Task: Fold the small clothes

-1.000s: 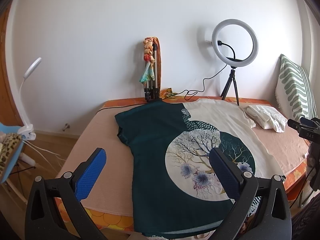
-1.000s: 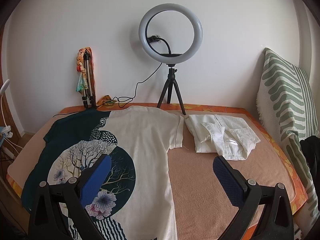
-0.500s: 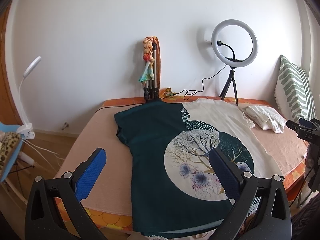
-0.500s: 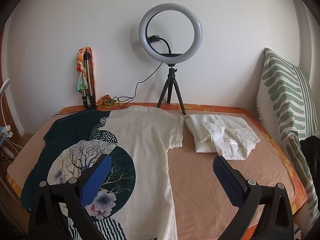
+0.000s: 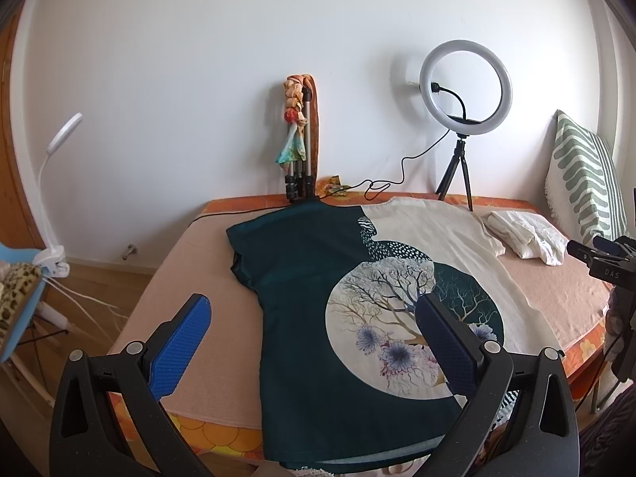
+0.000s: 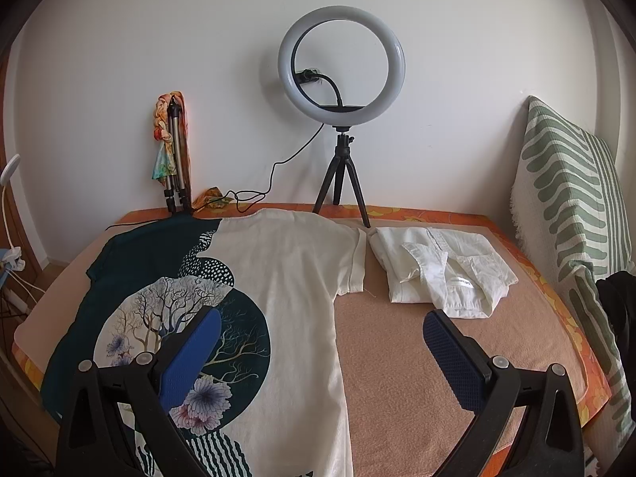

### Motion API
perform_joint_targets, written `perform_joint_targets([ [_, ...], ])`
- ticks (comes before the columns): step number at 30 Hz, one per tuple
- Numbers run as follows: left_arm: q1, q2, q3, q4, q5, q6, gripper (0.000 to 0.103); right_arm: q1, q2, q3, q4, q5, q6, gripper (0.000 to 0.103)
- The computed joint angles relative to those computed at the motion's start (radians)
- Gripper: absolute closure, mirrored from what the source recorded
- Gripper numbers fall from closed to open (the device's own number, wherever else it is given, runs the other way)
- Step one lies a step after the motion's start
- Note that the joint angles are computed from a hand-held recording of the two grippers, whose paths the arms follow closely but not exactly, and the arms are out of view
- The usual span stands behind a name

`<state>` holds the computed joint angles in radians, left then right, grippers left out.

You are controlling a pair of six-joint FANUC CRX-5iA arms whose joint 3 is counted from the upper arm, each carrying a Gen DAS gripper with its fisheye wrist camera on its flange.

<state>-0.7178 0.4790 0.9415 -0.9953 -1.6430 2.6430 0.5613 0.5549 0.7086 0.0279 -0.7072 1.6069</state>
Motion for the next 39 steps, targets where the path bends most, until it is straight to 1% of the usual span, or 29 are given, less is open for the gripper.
perform_joint_targets([
  [26,0.001,0.0,0.002,0.0,-0.007,-0.005,0.001,0.003,-0.002,-0.002,-0.006,0.004,0.008,0.0],
  [34,0.006,-0.026,-0.043,0.012,-0.003,0.023,0.001,0.012,0.003,0.017,-0.027,0.002,0.019,0.0],
  [39,0.027,-0.089,-0.152,0.064,0.062,0.078,0.001,0.029,-0.004,0.008,-0.028,0.026,0.024,0.0],
])
